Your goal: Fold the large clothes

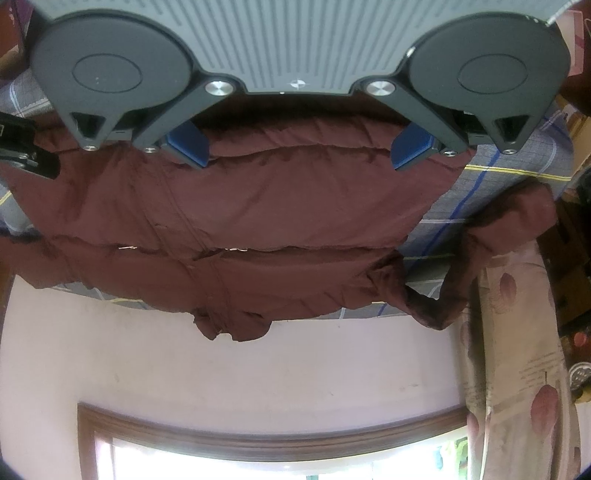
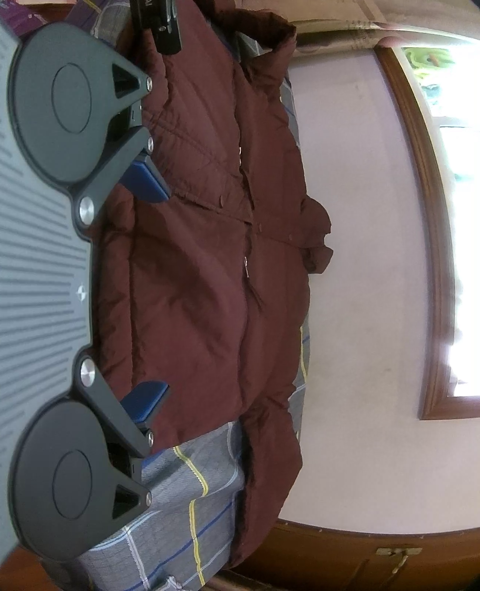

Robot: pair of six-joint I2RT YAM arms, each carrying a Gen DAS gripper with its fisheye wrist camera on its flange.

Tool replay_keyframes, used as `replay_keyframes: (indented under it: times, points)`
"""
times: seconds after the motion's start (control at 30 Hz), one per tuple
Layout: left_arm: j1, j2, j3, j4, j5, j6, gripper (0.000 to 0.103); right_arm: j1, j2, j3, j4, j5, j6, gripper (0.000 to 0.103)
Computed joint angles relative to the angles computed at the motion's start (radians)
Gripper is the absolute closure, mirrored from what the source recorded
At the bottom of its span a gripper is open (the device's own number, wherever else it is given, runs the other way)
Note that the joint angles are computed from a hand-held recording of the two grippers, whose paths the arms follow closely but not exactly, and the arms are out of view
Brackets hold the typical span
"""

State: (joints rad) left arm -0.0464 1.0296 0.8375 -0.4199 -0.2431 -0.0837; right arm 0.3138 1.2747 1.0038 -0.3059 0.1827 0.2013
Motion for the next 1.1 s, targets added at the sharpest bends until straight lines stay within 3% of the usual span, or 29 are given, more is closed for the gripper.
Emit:
replay_keyframes:
  times: [0.57,1.1]
  points:
    - [0.012,0.035,0.021,0.005,0.011,0.009,0.0,-0.02,0.038,0.019,-0.018,-0.015,0.0,0.0]
    - [-0.006,0.154,0.151,-0.001,-0.006,0.001,0.0,-0.084,0.147,0.141,-0.047,-0.052,-0.026,0.0]
